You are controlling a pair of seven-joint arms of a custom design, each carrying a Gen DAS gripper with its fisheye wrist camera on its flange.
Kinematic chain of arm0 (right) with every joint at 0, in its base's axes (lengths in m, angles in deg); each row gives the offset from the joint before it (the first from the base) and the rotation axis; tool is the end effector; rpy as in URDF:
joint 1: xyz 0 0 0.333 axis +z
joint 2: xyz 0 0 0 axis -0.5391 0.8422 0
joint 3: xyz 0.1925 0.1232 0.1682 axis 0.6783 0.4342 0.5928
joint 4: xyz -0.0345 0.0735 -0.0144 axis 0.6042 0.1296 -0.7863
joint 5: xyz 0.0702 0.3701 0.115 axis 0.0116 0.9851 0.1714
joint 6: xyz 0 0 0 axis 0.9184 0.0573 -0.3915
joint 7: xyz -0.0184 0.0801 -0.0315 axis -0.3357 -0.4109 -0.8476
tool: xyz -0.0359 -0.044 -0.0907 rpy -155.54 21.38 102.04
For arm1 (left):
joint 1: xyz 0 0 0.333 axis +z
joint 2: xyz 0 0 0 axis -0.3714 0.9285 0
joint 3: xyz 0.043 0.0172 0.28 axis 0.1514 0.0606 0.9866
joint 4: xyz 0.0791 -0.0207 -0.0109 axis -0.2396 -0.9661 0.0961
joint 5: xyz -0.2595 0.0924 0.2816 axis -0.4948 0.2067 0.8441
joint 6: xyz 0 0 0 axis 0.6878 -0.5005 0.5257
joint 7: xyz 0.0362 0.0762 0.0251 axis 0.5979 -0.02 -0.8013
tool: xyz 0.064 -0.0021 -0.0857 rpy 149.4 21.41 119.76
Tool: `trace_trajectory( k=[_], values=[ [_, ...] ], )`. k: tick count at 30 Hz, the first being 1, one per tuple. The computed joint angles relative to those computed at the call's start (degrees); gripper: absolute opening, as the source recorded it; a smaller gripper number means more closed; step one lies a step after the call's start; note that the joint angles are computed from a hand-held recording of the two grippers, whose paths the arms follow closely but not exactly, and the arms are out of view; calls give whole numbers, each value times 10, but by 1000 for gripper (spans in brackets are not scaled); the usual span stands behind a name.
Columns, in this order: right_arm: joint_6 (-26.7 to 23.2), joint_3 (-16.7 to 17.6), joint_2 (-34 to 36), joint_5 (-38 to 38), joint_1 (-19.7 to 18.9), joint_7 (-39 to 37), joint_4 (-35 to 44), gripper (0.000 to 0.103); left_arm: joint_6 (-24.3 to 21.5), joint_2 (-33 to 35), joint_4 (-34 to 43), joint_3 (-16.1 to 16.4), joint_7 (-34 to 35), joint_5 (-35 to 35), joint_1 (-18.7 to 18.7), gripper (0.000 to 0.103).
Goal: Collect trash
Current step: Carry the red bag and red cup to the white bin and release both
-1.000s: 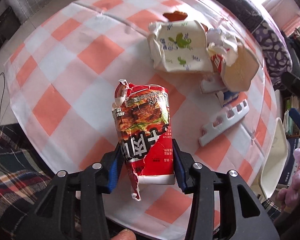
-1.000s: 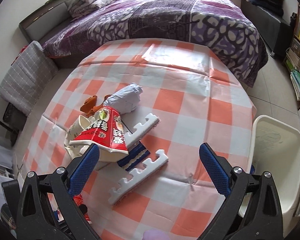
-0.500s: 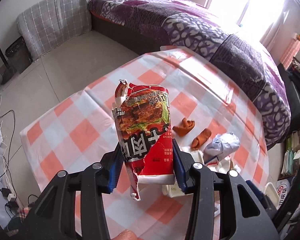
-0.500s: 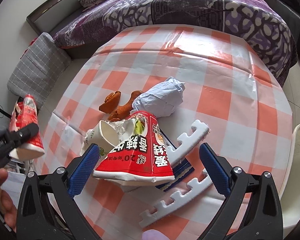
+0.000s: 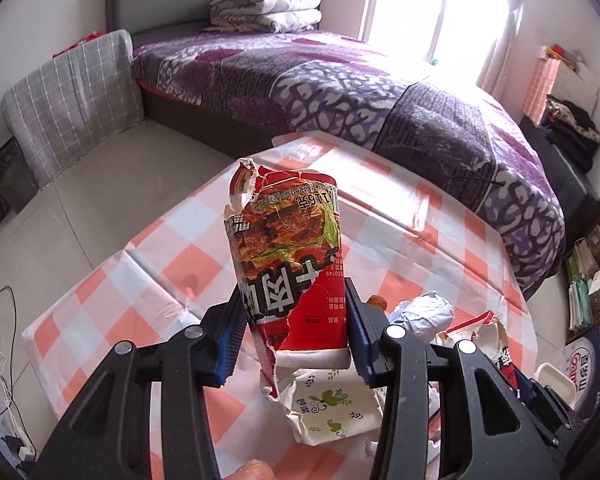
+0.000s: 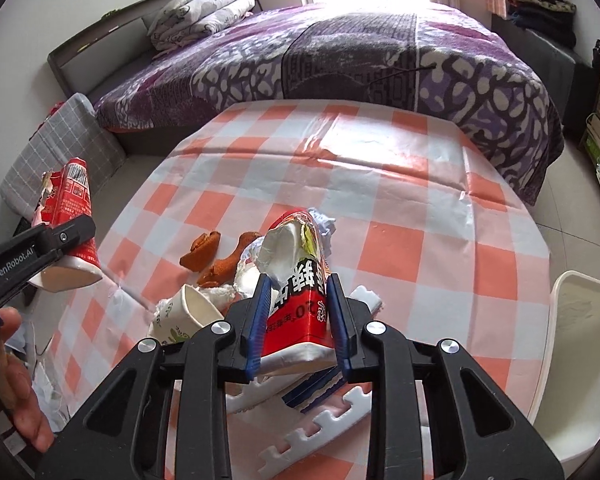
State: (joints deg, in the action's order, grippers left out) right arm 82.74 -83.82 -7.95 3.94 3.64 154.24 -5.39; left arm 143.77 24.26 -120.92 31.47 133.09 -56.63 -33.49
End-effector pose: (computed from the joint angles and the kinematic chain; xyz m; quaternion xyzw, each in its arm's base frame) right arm 0.6632 0.4146 0.3828 -0.5596 0.7576 -0.2052 0.2660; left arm 0.7179 -0.2037 0.4142 -0.6577 0.6634 -0.2962 0.1988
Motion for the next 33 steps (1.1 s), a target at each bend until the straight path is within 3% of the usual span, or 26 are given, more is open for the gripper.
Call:
trace_trajectory(
  k=[5,10,19,33],
  values=[
    [9,-45,-57,-79,34,93,-76,27,58,-25,-39,23,-22,46,-29,45],
    [-1,-54,-110,-164,44,172,-140,27,77,-35,-51,20,-27,55,-39,45],
    [-32,-25,-197,-255,23,260,-242,28,90,-42,-60,23,-34,84,-71,45],
    [-73,52,-312,-279,-60,356,-394,30,91,-52,-70,16,-35,113,-102,45]
  ],
)
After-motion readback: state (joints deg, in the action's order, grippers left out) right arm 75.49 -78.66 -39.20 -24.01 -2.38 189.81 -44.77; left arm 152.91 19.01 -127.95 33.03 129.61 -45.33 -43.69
